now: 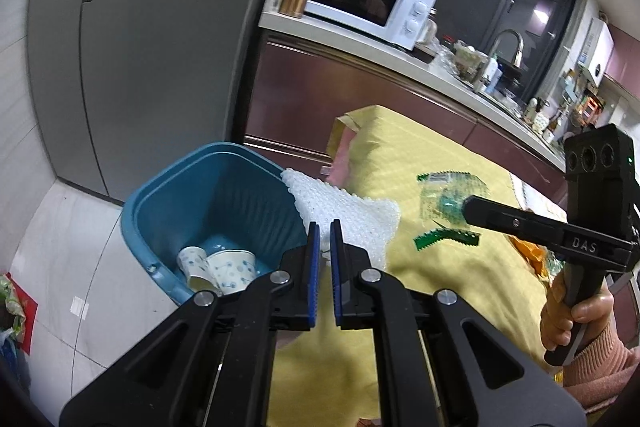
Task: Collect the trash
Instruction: 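Carry both foam nets toward the blue bin, then lower both tools into the blue bin and open them to release the nets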
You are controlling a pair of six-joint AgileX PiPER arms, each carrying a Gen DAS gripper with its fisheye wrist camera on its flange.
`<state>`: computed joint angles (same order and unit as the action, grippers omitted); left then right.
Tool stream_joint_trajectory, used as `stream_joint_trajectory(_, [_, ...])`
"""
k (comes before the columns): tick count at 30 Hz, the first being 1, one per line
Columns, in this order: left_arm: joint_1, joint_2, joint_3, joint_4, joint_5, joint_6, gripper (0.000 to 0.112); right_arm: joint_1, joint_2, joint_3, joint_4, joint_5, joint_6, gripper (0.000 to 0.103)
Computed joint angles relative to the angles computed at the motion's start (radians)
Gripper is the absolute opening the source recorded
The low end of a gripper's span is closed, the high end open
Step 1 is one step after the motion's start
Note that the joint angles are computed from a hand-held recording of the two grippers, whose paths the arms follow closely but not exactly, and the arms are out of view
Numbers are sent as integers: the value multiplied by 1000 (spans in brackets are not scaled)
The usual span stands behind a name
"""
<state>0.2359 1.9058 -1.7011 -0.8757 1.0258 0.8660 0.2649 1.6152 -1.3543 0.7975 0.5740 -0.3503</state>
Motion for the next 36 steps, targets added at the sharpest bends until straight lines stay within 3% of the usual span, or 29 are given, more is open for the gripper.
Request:
stream_joint_trajectory(21, [-6, 151, -105, 134, -101, -119, 6, 79, 273, -375, -177, 154, 154, 2])
stream_joint_trajectory(36, [-39, 212, -164, 205, -135, -192, 6, 107, 498, -697, -332, 333, 312, 2])
